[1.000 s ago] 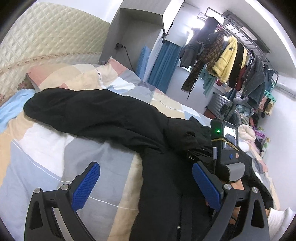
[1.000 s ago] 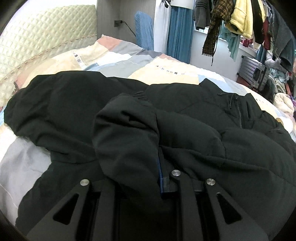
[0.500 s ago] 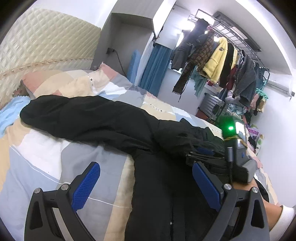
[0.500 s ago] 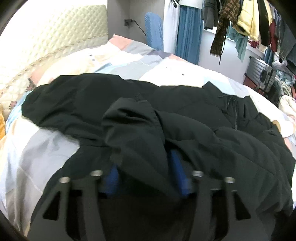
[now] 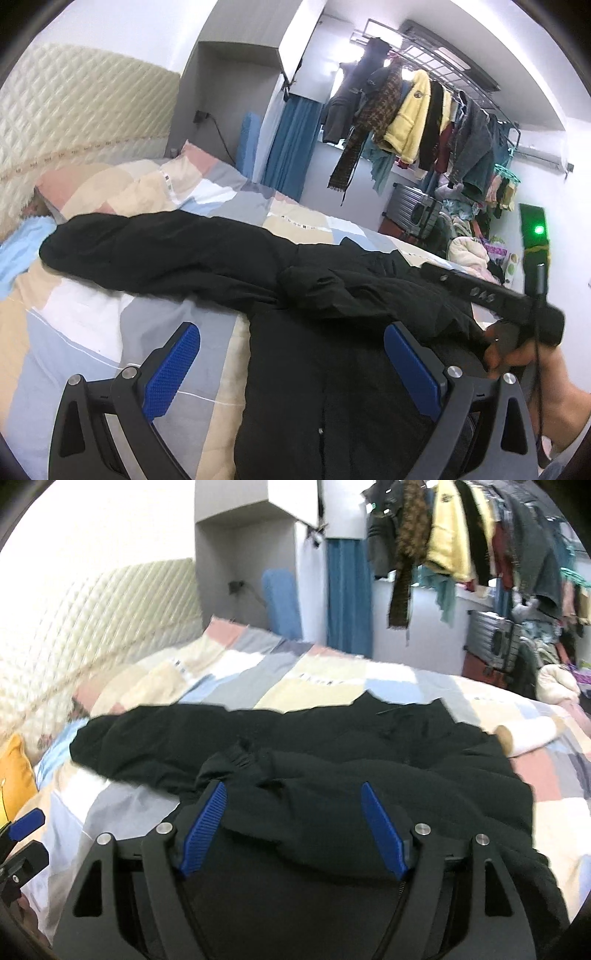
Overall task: Fold large clothes
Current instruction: 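Withdraw the right gripper while moving the left gripper to the other sleeve cuff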
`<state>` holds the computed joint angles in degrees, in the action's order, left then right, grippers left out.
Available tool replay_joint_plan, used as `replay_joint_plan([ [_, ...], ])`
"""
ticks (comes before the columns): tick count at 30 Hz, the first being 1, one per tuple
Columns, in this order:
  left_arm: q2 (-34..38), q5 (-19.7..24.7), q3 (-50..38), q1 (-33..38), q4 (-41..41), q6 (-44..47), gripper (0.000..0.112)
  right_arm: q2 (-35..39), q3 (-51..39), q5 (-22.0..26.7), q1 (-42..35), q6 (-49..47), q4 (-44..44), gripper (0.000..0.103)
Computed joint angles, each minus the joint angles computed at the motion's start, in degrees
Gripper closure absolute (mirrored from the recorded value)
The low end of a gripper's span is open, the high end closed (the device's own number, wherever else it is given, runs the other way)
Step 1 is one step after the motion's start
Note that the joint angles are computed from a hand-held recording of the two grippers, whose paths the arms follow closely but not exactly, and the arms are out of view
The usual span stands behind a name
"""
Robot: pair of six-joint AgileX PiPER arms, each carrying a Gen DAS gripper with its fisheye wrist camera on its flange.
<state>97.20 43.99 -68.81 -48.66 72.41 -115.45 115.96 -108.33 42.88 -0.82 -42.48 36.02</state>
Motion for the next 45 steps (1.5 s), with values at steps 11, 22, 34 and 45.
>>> replay_joint_plan([
  [11, 3.63, 8.5, -7.52, -6.97, -2.02, 5.59, 0.011, -8.87, 6.55, 4.32, -10.94, -7.78, 7.01, 0.025],
  [22, 6.92, 9.94, -12.08, -10.24, -3.47, 5.98, 0.011, -16.15, 11.54, 11.9, -25.03, -19.09, 14.68, 0.021],
  [34, 10.0, 8.96, -14.54, -11.17, -5.43, 7.46, 0.011, -18.61, 16.05, 23.27, -37.05, -23.39, 18.47, 0.012],
  [45, 10.44, 10.75, -15.7, -12.06, -5.27, 7.45, 0.011, -24.24, 25.14, 26.54, -43.44, -35.65, 22.62, 0.001],
])
